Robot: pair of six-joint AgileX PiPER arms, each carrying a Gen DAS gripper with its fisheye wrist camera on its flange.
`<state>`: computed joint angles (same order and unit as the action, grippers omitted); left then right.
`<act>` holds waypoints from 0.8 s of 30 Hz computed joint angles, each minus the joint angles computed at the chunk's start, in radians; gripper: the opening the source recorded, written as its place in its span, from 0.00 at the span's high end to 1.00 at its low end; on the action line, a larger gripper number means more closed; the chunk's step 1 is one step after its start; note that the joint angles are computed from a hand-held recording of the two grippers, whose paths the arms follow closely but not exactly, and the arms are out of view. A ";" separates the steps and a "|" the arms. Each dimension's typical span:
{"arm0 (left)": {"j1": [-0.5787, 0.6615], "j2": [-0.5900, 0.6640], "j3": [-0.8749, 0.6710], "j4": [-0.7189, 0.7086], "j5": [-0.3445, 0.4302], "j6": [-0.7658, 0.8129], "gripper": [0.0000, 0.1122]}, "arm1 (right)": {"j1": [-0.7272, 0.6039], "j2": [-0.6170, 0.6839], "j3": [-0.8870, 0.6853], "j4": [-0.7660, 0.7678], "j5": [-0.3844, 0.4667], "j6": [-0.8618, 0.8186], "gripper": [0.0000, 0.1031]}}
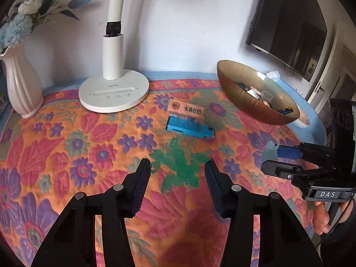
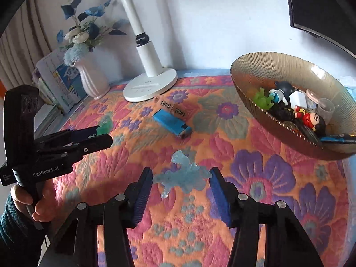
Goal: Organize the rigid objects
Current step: 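Grasp the dark green leaf toy with the left tool while the right tool grasps the light blue toy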
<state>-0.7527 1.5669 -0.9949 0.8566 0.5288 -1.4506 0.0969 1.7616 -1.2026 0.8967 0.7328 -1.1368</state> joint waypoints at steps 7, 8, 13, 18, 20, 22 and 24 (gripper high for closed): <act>-0.116 0.057 0.023 0.084 0.112 -0.176 0.57 | 0.048 -0.060 0.163 -0.148 -0.105 0.005 0.43; -0.132 0.066 0.015 0.085 0.145 -0.174 0.57 | 0.038 -0.069 0.173 -0.128 -0.091 -0.011 0.36; -0.151 0.106 -0.025 0.067 0.178 -0.108 0.57 | -0.056 -0.082 0.234 0.030 -0.007 -0.137 0.20; -0.145 0.101 -0.017 0.066 0.168 -0.104 0.57 | -0.011 -0.110 0.230 -0.019 -0.030 0.028 0.21; -0.152 0.099 -0.015 0.066 0.173 -0.112 0.57 | 0.014 -0.097 0.198 -0.039 -0.030 0.094 0.21; -0.155 0.101 -0.018 0.069 0.180 -0.116 0.57 | 0.080 -0.084 0.179 -0.132 -0.116 0.219 0.24; -0.165 0.102 -0.019 0.075 0.193 -0.124 0.57 | 0.132 -0.080 0.189 -0.209 -0.212 0.300 0.34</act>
